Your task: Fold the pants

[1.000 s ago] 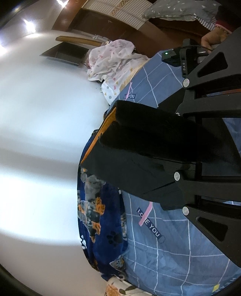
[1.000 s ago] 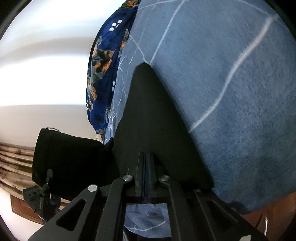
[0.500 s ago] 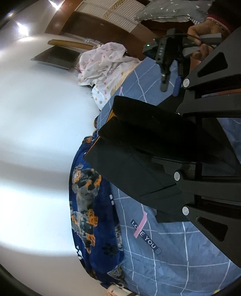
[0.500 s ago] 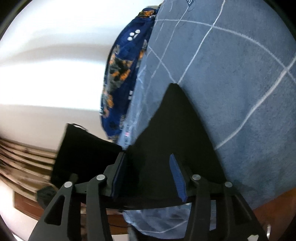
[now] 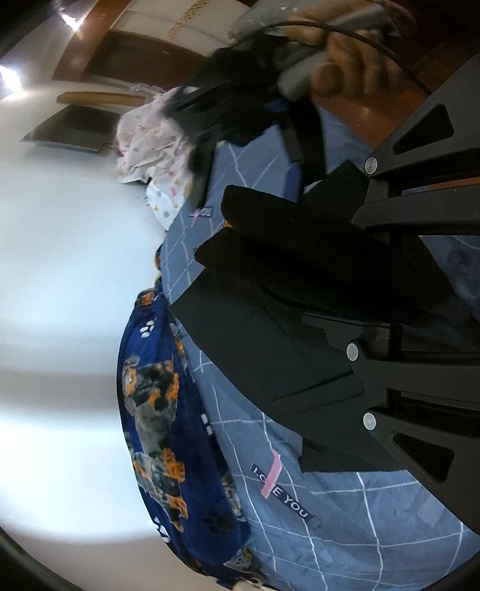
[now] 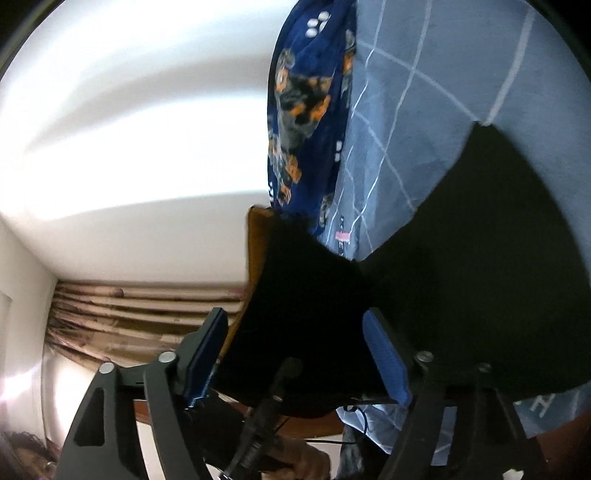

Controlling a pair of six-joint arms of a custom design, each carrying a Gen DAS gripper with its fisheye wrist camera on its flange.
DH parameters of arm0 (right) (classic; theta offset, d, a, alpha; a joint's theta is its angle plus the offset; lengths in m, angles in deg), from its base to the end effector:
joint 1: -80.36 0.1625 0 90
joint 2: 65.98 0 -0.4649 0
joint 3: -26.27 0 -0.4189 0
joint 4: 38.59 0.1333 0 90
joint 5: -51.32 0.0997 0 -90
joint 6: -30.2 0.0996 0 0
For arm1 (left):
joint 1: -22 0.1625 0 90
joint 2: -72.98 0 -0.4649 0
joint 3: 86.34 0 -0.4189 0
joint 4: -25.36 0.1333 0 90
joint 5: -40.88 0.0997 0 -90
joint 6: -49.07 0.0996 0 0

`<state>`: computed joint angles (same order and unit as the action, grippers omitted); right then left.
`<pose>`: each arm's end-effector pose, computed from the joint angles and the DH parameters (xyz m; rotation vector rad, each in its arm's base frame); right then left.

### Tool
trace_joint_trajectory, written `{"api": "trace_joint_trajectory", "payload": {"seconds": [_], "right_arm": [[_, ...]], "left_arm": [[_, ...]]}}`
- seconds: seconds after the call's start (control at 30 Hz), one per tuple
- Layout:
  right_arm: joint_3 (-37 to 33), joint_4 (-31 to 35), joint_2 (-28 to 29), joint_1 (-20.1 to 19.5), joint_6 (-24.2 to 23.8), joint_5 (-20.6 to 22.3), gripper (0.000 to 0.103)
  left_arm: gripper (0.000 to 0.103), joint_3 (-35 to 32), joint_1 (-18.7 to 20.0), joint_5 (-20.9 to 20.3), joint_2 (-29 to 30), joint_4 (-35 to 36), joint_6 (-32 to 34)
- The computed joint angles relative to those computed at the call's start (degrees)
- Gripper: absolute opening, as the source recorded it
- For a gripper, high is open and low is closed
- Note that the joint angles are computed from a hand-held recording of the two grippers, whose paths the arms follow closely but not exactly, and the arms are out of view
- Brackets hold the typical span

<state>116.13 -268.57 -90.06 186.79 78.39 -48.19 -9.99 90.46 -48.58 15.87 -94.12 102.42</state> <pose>0.3151 -0.6556 0.0393 0.7174 2.0281 -1.4678 -0.1556 -0.7597 0.3346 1.8671 2.4402 -0.2608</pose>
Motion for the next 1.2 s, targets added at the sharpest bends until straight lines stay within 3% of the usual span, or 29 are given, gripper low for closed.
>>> {"api": "trace_joint_trajectory", "payload": {"seconds": [0.27, 0.37, 0.43, 0.5, 0.63, 0.7, 0.77, 0.83, 0.9, 0.93, 1.03, 1.2], "right_arm": [[-1.49, 14.82, -3.18, -0.87, 0.85, 1.47, 0.075], [-2.23, 19.62, -3.75, -1.27, 0.92, 1.94, 0.069], [-2.21, 22.65, -4.31, -1.28, 0.40, 0.71, 0.045], [-1.88, 25.37, -4.87, -1.14, -0.29, -1.08, 0.032], [-0.82, 25.72, -5.10, -1.19, -1.91, -3.02, 0.017], [-0.31, 24.36, -4.89, -1.07, -2.60, -3.98, 0.015], [0.74, 21.45, -4.80, -1.05, -3.51, -3.97, 0.015], [2.04, 18.25, -4.83, -1.06, -3.40, -4.48, 0.015], [3.32, 14.84, -4.83, -1.27, -3.07, -4.65, 0.015], [4.27, 12.84, -4.88, -1.38, -2.74, -4.53, 0.015], [6.06, 9.76, -4.89, -1.29, -2.93, -4.74, 0.015], [9.11, 5.78, -4.57, -1.72, -1.86, -7.63, 0.015]], "left_arm": [[0.020, 6.42, -0.55, 2.80, -1.64, -5.45, 6.24], [0.020, 8.77, -0.55, 3.30, -2.24, -8.72, 8.87], [0.020, 10.12, -0.51, 3.47, -2.52, -11.45, 10.81], [0.020, 11.51, -0.54, 3.78, -2.89, -13.69, 13.45], [0.032, 13.89, -0.84, 5.35, -3.73, -16.32, 17.99], [0.041, 14.31, -0.62, 4.84, -4.45, -16.82, 18.65], [0.071, 14.07, -0.19, 3.65, -5.02, -17.49, 18.17], [0.081, 12.40, 0.49, 1.37, -5.32, -15.88, 16.94], [0.083, 9.78, 1.20, -1.01, -5.41, -12.06, 15.63], [0.089, 8.90, 1.42, -1.65, -5.49, -10.91, 14.98], [0.092, 6.53, 2.30, -3.74, -5.41, -10.93, 11.72], [0.093, 0.25, 3.03, -2.65, -2.94, -8.74, 5.57]]}}
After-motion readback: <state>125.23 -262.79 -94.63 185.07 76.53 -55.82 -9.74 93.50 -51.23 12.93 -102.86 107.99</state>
